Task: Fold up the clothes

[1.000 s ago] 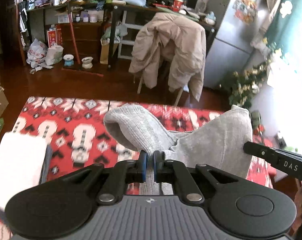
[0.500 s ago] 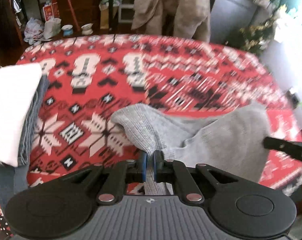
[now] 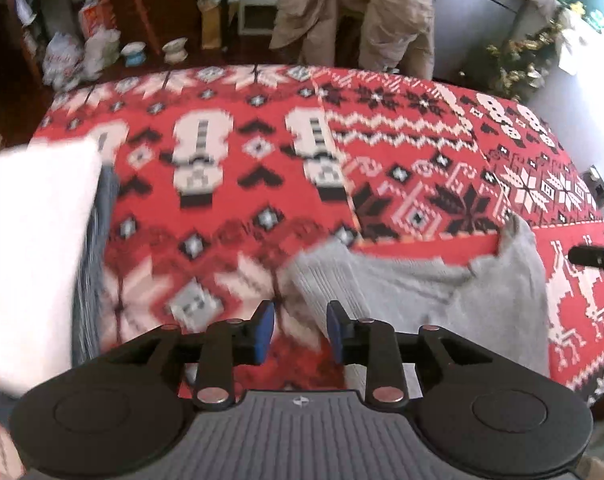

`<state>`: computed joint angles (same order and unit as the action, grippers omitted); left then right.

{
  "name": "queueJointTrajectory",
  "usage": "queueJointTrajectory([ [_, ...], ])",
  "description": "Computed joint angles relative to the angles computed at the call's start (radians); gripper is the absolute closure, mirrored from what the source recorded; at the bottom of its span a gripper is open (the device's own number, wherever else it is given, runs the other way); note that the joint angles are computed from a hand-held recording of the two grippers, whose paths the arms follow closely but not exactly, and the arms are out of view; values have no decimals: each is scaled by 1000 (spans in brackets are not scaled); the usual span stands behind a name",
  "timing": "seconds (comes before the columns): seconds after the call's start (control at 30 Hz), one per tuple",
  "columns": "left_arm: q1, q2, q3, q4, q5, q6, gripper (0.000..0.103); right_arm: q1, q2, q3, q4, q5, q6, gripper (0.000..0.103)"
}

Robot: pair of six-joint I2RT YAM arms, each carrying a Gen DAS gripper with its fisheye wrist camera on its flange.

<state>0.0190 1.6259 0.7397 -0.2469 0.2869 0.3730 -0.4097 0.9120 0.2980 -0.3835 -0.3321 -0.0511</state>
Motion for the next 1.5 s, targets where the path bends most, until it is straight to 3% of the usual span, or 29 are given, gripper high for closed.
queueJointTrajectory([
  [0.17,-26,183,158,-1,0,117,75,17,393,146,178,-17,-229,74],
  [0.27,-42,258,232,-44,15,210,75,26,553,238,168,-35,-354,74],
  [0.53,-92,395,381,-163,34,425,82,52,763,383,119,-42,-568,68],
  [0.67,-99,413,417,-230,37,472,95,69,806,429,87,-53,-604,67],
  [0.7,-108,404,406,-224,28,482,96,70,811,437,76,-55,-609,70],
  [0.73,-119,388,383,-200,12,492,97,74,818,449,54,-64,-617,83],
  [0.77,-129,372,360,-174,-3,489,98,77,825,462,32,-73,-625,88],
  [0.87,-137,327,315,-116,-22,395,99,108,793,442,50,-40,-586,93],
  [1.0,-147,264,294,-39,-27,274,99,102,735,410,104,-37,-395,95],
  [1.13,-167,320,339,20,-82,231,99,97,730,409,188,-13,-267,95],
  [1.3,-188,390,344,99,-152,208,99,108,834,442,268,13,-214,95],
  [1.4,-188,390,321,143,-181,171,91,109,850,424,318,22,-178,89],
  [1.5,-155,374,319,138,-142,89,83,87,829,389,359,20,-120,74],
])
